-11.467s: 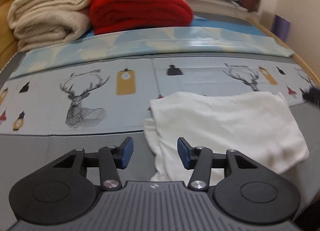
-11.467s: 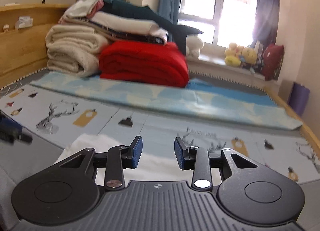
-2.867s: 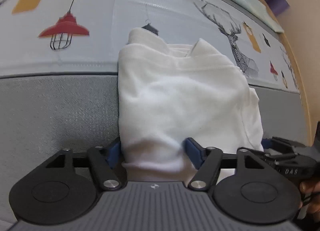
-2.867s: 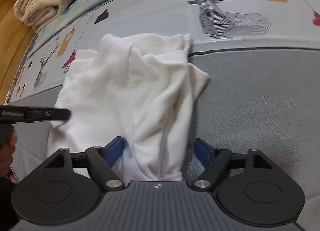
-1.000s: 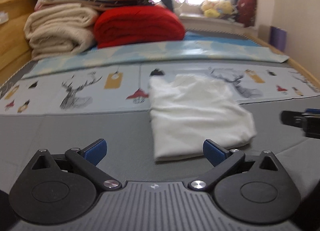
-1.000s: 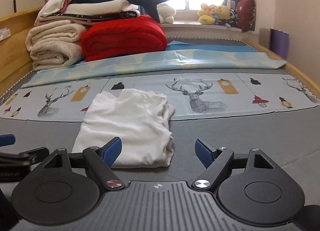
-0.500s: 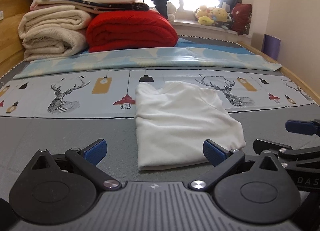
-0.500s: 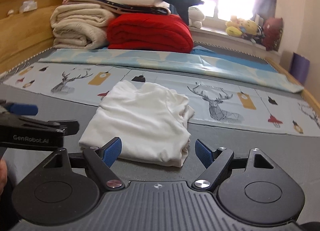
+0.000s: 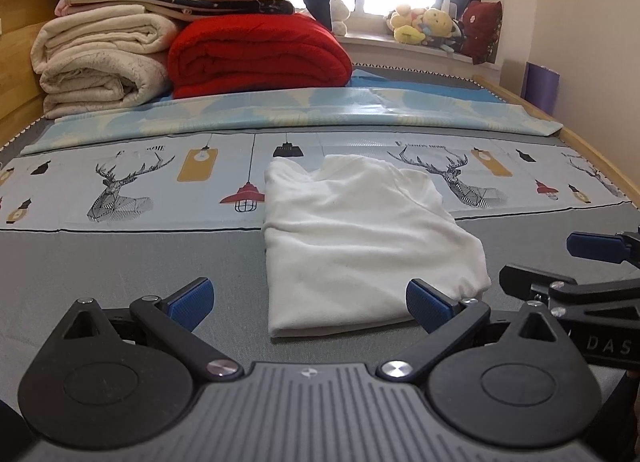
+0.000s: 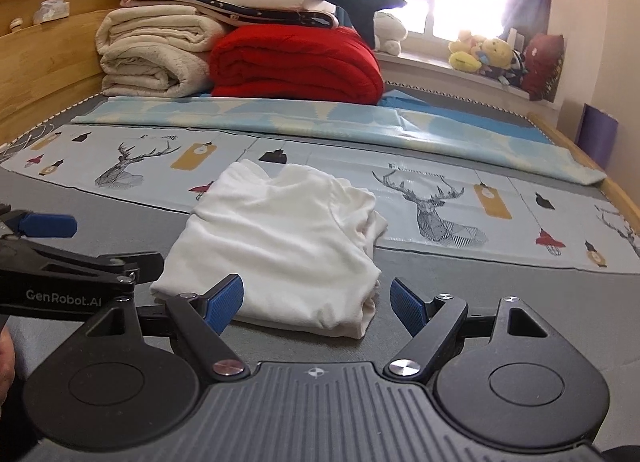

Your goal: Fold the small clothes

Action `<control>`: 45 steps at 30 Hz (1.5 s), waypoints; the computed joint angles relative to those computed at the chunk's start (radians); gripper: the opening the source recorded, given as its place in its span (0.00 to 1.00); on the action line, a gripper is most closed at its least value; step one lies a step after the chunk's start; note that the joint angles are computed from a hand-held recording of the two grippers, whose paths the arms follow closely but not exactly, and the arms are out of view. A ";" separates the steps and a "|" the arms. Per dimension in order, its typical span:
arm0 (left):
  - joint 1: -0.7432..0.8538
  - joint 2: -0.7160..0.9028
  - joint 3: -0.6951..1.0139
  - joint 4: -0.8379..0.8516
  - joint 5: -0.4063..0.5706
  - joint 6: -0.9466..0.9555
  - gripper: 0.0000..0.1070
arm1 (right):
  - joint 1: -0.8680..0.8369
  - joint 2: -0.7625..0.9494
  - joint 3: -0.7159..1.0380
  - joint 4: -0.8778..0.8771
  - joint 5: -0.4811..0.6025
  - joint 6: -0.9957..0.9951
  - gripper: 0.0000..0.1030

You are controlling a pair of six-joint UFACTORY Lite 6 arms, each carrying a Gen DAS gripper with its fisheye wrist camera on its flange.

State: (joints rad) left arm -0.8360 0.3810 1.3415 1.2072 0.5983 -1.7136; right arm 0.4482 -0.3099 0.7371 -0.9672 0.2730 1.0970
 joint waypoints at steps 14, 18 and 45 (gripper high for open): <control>0.004 0.006 0.005 -0.009 -0.005 0.003 0.96 | -0.029 0.026 0.012 0.102 -0.027 -0.093 0.81; 0.001 0.007 0.005 -0.006 -0.002 0.002 0.96 | -0.028 0.022 0.010 0.105 -0.025 -0.096 0.81; 0.000 0.016 0.007 0.000 -0.004 0.002 0.96 | -0.026 0.023 0.005 0.114 -0.033 -0.115 0.81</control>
